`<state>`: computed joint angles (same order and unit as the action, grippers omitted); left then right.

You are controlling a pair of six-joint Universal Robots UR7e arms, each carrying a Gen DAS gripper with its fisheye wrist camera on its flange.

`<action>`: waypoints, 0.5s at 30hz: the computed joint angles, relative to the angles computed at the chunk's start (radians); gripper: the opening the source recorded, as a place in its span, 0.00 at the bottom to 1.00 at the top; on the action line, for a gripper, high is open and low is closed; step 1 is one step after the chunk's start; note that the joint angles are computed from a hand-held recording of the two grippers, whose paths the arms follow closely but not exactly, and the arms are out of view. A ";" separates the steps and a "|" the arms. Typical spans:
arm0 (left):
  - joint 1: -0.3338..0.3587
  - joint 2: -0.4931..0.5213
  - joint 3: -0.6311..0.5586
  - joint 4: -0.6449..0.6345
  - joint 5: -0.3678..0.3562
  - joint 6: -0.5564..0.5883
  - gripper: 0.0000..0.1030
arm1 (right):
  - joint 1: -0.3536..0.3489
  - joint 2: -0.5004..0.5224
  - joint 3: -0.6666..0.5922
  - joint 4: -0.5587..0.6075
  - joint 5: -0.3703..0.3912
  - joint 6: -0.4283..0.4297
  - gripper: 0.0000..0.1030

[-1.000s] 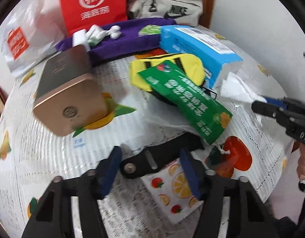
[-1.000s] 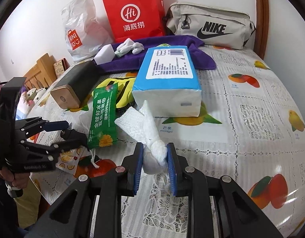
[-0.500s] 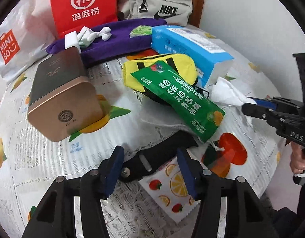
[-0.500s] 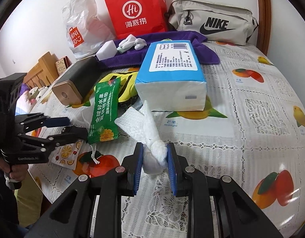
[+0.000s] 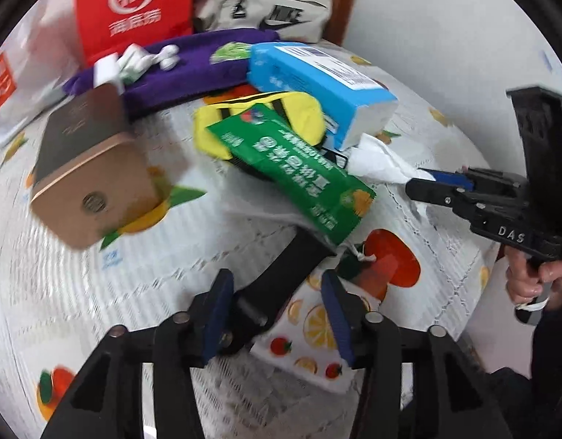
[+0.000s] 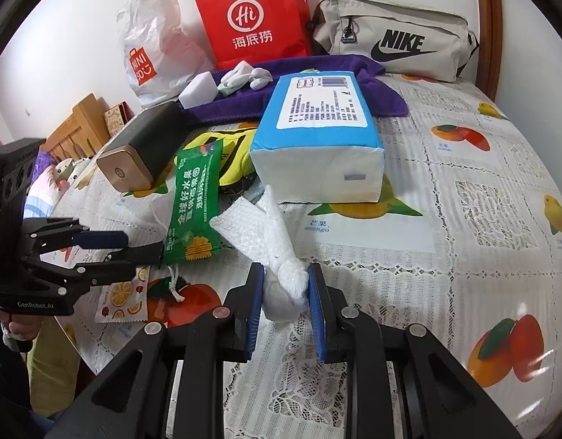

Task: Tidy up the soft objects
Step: 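Grasp the black watch strap with the left gripper while the right gripper holds the tissue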

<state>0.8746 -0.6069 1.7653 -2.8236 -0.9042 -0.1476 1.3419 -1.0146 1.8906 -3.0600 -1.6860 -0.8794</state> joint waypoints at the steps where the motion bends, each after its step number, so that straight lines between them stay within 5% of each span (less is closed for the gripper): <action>1: -0.005 0.013 -0.009 0.000 0.022 0.021 0.48 | 0.000 0.001 -0.001 -0.002 -0.004 0.003 0.23; 2: -0.011 0.025 -0.019 0.011 0.045 0.036 0.48 | -0.001 0.002 -0.003 -0.001 -0.010 0.007 0.23; 4: -0.016 0.030 -0.026 0.023 0.066 0.037 0.31 | -0.002 0.003 -0.004 -0.005 -0.022 0.012 0.23; 7: 0.000 0.003 -0.016 0.029 0.032 -0.038 0.23 | -0.006 0.001 -0.005 -0.007 -0.025 0.016 0.23; 12: 0.002 -0.025 0.026 0.008 0.025 -0.089 0.25 | -0.007 0.003 -0.006 -0.004 -0.030 0.012 0.23; 15: 0.001 -0.012 0.014 0.002 0.016 -0.058 0.39 | -0.007 0.007 -0.010 -0.001 -0.027 0.011 0.23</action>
